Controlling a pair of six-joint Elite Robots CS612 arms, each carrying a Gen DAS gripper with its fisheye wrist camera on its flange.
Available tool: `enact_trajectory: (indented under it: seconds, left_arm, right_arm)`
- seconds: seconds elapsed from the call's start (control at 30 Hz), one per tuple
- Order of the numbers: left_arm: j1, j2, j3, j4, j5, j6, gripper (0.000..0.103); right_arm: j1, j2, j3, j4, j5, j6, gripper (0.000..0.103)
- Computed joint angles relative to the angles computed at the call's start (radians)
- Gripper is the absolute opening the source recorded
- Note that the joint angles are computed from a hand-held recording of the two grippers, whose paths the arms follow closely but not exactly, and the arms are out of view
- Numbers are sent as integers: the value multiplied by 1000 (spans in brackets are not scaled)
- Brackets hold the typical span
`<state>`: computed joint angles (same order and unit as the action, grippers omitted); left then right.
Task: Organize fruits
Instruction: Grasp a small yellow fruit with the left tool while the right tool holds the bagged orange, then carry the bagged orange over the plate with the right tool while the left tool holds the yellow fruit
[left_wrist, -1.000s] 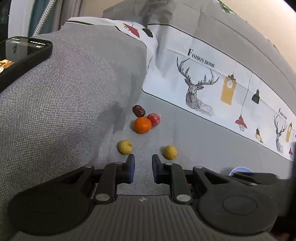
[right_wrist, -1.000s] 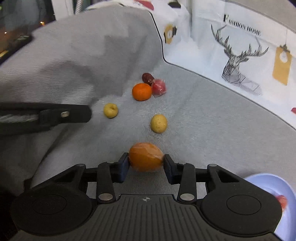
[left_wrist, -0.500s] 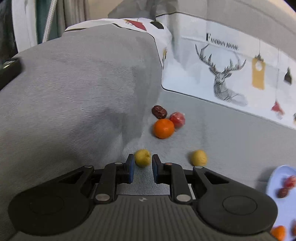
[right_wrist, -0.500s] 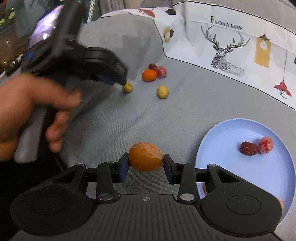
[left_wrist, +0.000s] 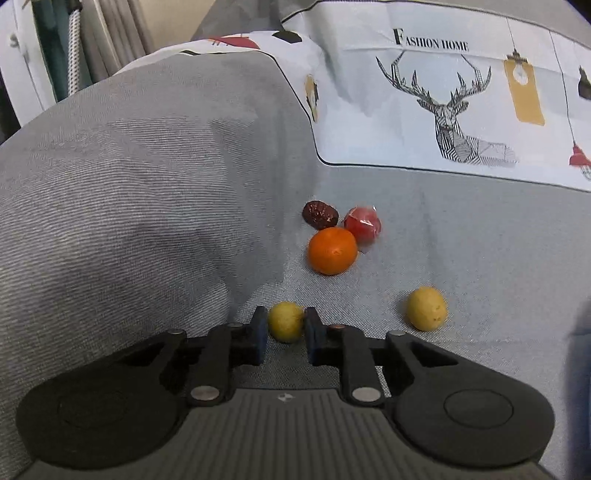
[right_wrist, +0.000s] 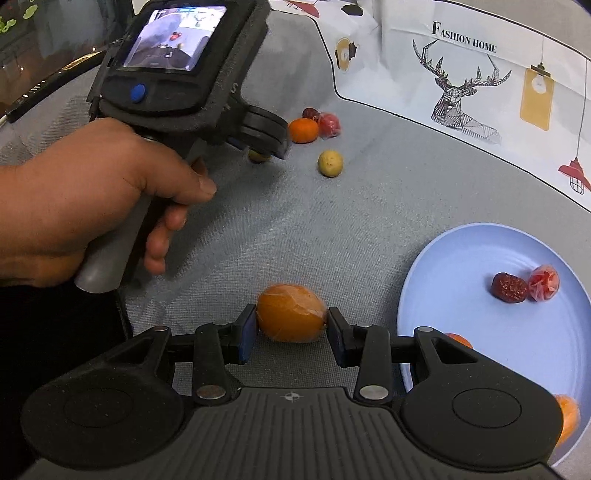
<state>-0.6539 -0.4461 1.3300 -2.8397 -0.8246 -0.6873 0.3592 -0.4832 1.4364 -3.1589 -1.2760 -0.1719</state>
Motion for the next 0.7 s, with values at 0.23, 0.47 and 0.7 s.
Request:
enact_trajectory:
  seconds: [0.23,0.47,0.7]
  left_arm:
    - [-12,-43,86,-206,-67,48,22]
    - [-32,-106,193,-356,-166,65,22]
    - [-51,-144,268,-476,-262,72,22]
  right_arm:
    - [-3,-14,18,-48,7,16,42]
    - [-15,-59,61,-125,-13,92,42]
    - [-56,-129,159,-238,-48,87,42]
